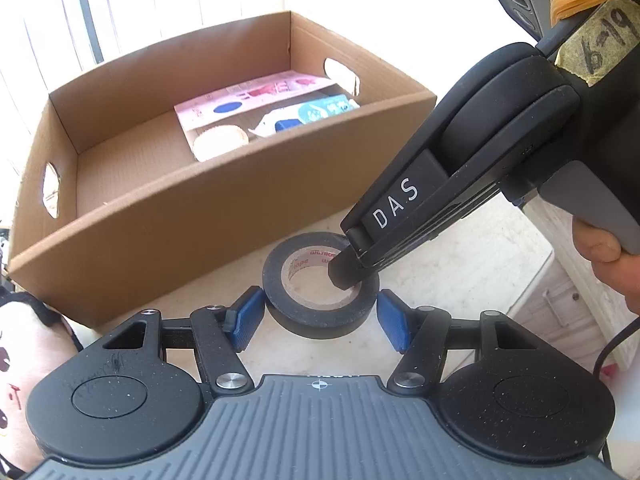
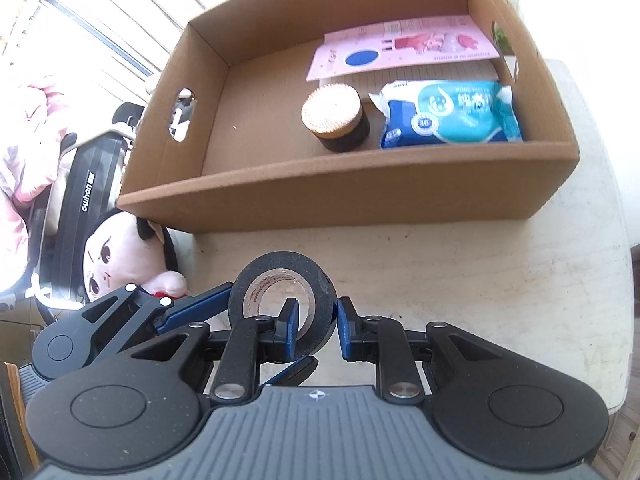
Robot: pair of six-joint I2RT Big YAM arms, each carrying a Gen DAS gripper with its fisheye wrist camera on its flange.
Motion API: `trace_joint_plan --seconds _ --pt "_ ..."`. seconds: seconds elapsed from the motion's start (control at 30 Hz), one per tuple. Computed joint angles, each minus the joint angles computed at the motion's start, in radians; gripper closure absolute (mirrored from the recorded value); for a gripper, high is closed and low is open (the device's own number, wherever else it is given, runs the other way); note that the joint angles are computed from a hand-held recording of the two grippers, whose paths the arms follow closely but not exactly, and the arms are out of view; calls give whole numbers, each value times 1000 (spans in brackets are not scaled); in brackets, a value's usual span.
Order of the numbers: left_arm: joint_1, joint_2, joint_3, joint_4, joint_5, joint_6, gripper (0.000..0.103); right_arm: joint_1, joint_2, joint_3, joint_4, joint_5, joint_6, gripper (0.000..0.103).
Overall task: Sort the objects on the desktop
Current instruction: 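Lift the tape roll with the right gripper and carry it over the box, then lower the tape roll beside the rose-gold tin and open the right gripper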
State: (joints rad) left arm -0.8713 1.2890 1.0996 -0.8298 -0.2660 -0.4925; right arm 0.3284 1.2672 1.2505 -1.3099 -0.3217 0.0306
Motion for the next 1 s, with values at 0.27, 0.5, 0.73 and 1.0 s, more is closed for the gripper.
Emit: trace_joint_plan --seconds 0.27,0.5,0.73,1.0 --pt "34 -64 54 -37 -94 47 41 40 56 168 34 -10 2 80" --pt "123 -28 83 23 -124 131 41 49 204 269 85 -40 -35 80" --pt "220 44 73 83 28 103 41 16 360 346 -5 -89 -37 80" --pt "283 133 131 26 209 -14 41 -7 482 443 -146 -116 -49 80"
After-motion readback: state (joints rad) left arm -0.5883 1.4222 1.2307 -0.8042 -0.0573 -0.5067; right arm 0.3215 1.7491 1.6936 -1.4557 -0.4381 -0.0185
